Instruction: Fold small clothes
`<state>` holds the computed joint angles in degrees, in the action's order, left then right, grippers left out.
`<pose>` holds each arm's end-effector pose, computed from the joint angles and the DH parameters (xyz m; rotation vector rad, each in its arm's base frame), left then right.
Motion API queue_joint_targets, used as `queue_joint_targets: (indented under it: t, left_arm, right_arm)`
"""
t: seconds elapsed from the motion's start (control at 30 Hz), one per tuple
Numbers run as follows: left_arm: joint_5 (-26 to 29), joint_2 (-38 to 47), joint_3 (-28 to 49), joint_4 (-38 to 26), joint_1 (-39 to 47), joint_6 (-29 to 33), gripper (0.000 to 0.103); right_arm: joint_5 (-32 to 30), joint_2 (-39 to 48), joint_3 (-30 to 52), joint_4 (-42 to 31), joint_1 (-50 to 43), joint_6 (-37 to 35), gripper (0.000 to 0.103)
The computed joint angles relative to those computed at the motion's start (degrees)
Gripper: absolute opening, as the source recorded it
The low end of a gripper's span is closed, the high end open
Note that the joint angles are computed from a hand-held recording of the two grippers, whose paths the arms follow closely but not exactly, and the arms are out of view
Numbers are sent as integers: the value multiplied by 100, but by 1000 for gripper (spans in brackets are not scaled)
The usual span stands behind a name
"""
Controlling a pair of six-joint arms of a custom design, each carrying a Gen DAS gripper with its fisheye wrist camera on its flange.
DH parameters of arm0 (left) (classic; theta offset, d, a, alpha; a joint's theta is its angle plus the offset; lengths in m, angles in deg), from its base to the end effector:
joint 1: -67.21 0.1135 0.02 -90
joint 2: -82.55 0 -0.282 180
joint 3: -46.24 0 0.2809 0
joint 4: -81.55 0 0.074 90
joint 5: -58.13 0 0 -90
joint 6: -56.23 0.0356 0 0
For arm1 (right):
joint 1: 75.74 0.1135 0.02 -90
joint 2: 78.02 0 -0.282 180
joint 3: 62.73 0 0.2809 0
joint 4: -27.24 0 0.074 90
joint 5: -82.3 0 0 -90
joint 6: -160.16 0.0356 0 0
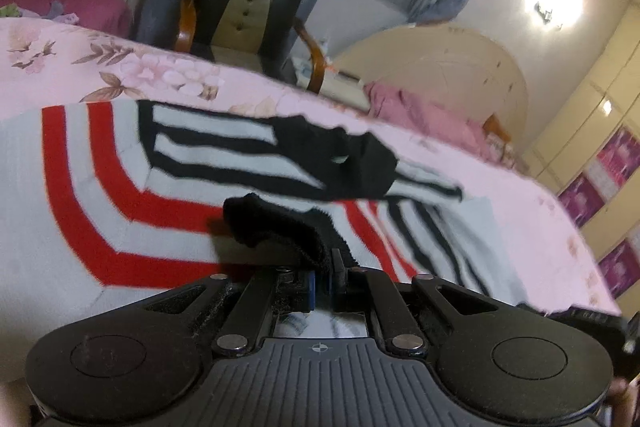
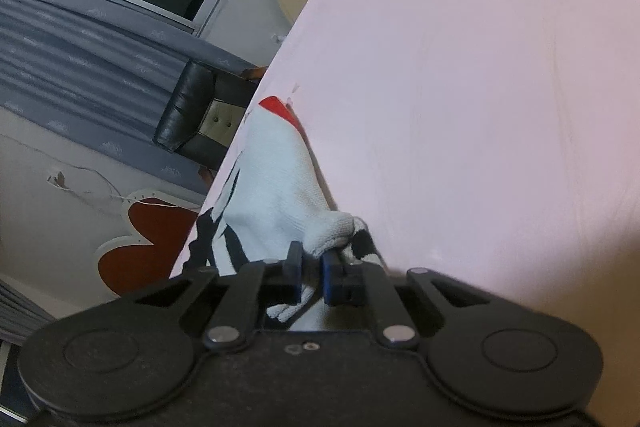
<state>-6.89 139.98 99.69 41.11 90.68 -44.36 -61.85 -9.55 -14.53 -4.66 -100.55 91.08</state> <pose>0.2117 0.0755 0.2573 -0.4647 2.2412 -0.3942 0.2283 -0.0738 0.2036 0.5071 2.2090 1.1146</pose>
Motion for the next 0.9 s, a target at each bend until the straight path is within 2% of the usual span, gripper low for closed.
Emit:
queue_joint_targets:
  t: [0.07,0.23,0.33,0.37,0.4,0.43,0.47,0.5,0.57,0.63,0.73,0.77,0.8,0.9]
  left_arm:
    - [-138,107,-46,-160,-48,76,5]
    - [-197,-4,-209,-59,-84,-90,6]
    - [-274,-85,-252,-34,-151,-7,7]
    - [-243,-121,-248,-82,-124,56,17]
    - [-115,-179,-267,-102,-41,106,39]
    - [-1,-273,-304,-89,54,132,54]
    - [-127,-488,-389,-34,65,94,76]
    - [-353,-638,-459,55,26,83,77]
    - [-359,-516,-388,89,111,186,77]
    - [-192,-179,-269,190,229,92,75]
    - [-454,273,-84,368,69,92,50]
    - [-526,425,-29,393,32,102,29]
    - [-573,506,-9,425,18,125,18]
    - [-537,584,-71,597,32,108,11]
  right_arm:
    - [51,-9,-14,-18,7,-76,9]
    - [61,77,163,-368,-76,-573,9]
    - [-193,168,518,-1132,-241,-1320,30]
    - [-264,108,607,-1353,-318,-1630,39]
    - [-345,23,679,-1540,-444,-1958,44]
    - [-423,-27,760,-1706,-577,-2267,45]
    - [-475,-36,859,-1827,-667,-2501,45]
    - [-506,-24,959,-1875,-735,-2669,45]
    - [-431,26,1092,-1610,-703,-2727,44]
    - [-231,282,1268,-1151,-460,-2450,43]
    - [14,833,1522,-315,22,-1862,42]
    - [136,1045,1647,-136,201,-1738,42]
    - [199,1331,1831,-9,376,-1630,42]
    - [388,1954,2255,186,761,-1452,43]
